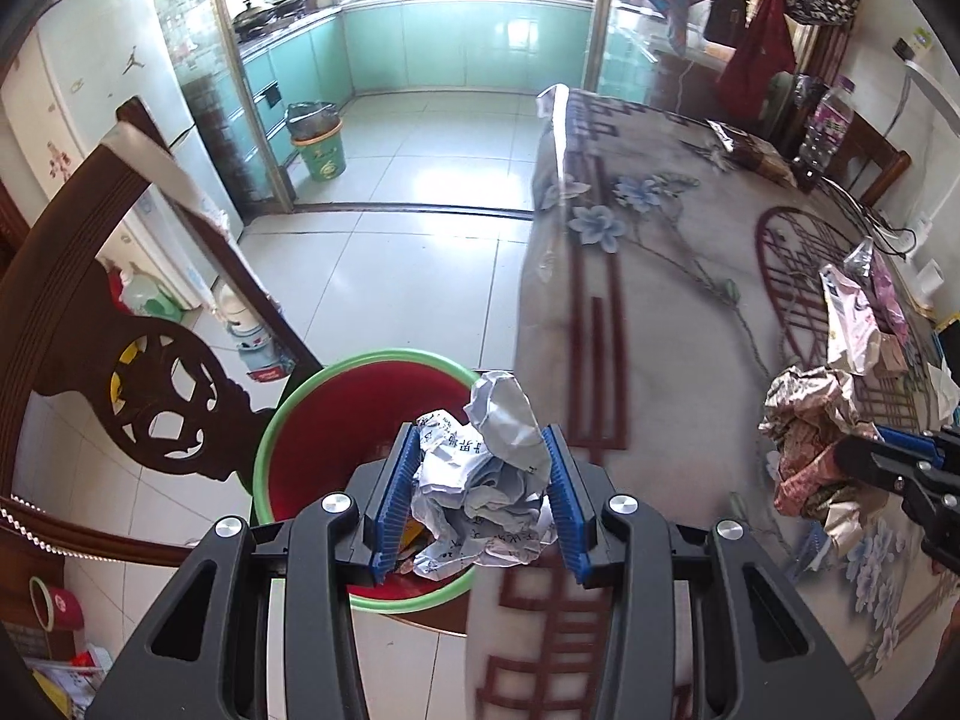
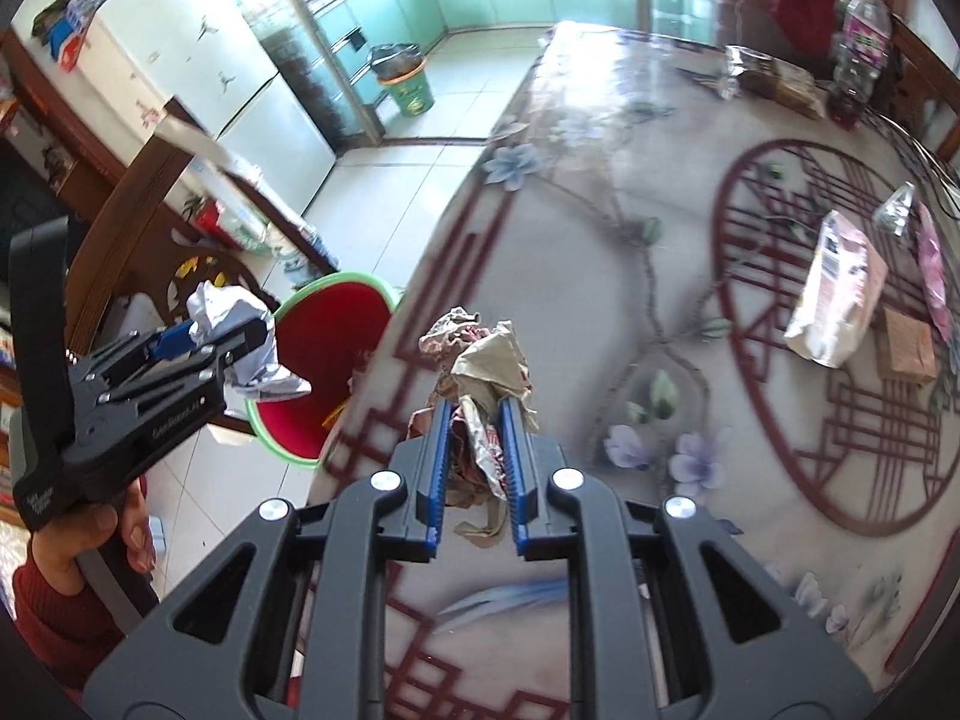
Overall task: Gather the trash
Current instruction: 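Carry both crumpled papers over the red bucket with both tools, then open both tools to drop the crumpled papers into the bucket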
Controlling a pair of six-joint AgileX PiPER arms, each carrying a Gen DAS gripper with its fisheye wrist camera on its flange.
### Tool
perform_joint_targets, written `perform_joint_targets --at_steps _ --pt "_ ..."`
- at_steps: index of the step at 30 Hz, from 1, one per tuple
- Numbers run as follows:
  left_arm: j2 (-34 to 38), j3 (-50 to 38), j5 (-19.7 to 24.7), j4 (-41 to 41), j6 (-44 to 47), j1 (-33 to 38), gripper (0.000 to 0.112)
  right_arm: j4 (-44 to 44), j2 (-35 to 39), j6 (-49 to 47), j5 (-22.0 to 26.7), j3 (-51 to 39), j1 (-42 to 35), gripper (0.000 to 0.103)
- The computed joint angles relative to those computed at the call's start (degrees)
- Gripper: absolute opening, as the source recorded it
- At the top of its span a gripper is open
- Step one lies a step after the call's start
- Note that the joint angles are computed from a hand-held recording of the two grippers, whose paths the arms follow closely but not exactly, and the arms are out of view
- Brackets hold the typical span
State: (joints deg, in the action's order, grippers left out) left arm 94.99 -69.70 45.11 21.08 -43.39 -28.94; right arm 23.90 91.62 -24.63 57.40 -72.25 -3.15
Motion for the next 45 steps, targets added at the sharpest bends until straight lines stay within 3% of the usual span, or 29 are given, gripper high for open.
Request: perform_joint_targets --at_steps 8,14,45 --pt "0.23 1.75 -0.49 -0.03 0.90 6.70 0.039 -0.38 4.06 2.09 -0.84 -10.32 7.56 0.017" --pt "1.63 1.87 -0.95 -0.98 2.86 9.78 0.039 0.03 6.97 2.89 -0.96 -10.97 12.08 0.018" --pt "5.19 -0.52 -2.71 -3.42 8.49 16.59 0.039 -1.68 12.82 5.43 1.98 -18.12 17.99 0.018"
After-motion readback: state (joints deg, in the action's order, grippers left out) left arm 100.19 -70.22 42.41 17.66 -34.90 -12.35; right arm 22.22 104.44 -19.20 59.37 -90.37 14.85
